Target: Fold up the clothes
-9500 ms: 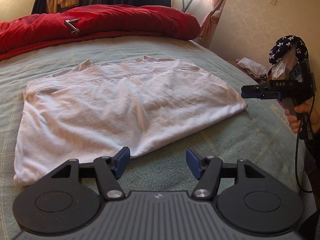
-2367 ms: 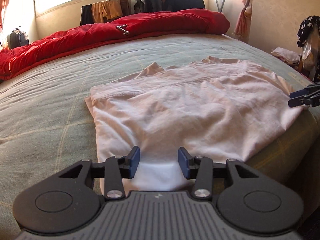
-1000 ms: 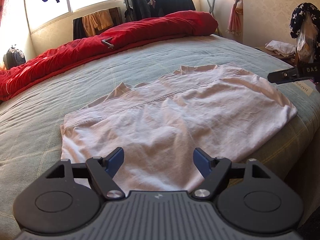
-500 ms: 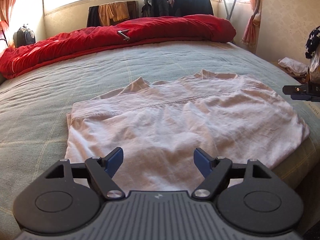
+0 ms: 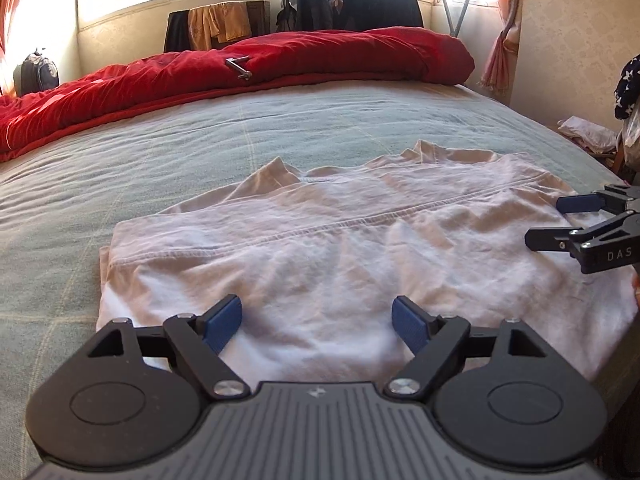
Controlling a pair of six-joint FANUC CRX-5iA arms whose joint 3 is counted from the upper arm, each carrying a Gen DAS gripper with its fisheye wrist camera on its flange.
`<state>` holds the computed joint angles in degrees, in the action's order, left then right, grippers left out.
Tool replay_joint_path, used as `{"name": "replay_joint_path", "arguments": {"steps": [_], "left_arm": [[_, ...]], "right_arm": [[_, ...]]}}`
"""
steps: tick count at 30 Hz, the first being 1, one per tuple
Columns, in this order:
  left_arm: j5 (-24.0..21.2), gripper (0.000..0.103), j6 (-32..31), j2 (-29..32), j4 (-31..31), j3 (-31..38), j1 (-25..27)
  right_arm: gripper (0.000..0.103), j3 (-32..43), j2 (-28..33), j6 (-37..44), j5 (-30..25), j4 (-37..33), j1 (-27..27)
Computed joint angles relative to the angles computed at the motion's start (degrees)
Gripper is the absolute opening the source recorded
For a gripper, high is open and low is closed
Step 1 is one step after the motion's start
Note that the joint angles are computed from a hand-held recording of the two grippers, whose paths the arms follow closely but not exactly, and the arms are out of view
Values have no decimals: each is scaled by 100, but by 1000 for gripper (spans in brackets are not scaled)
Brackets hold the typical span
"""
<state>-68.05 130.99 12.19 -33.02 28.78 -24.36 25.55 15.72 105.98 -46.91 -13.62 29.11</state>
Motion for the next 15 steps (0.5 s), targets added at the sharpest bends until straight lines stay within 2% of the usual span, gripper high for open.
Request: {"name": "replay_joint_path", "arguments": {"steps": [3,6,9,12,13,15], "left_arm": [[-134,85,-119,210,24,251,122],[-240,93,-222,404,273,484,341],[-393,93,-199,568,431,759,509],[-754,91,-225,732,327,1161,427],[-749,91,-269,711,344,1191,382],[-337,91,-412,483,605,921,332]], "right_arm": [[103,260,223,-214,-87,106,-4],[103,567,444,-414,-267,93,-47],[103,877,633,-517,-488,-50,-131],[103,1023,657,-577,-684,-172,-193],[103,1060,653,-604,-746,-201,-209],[103,1036,544,-614,-814,-379,-286]]}}
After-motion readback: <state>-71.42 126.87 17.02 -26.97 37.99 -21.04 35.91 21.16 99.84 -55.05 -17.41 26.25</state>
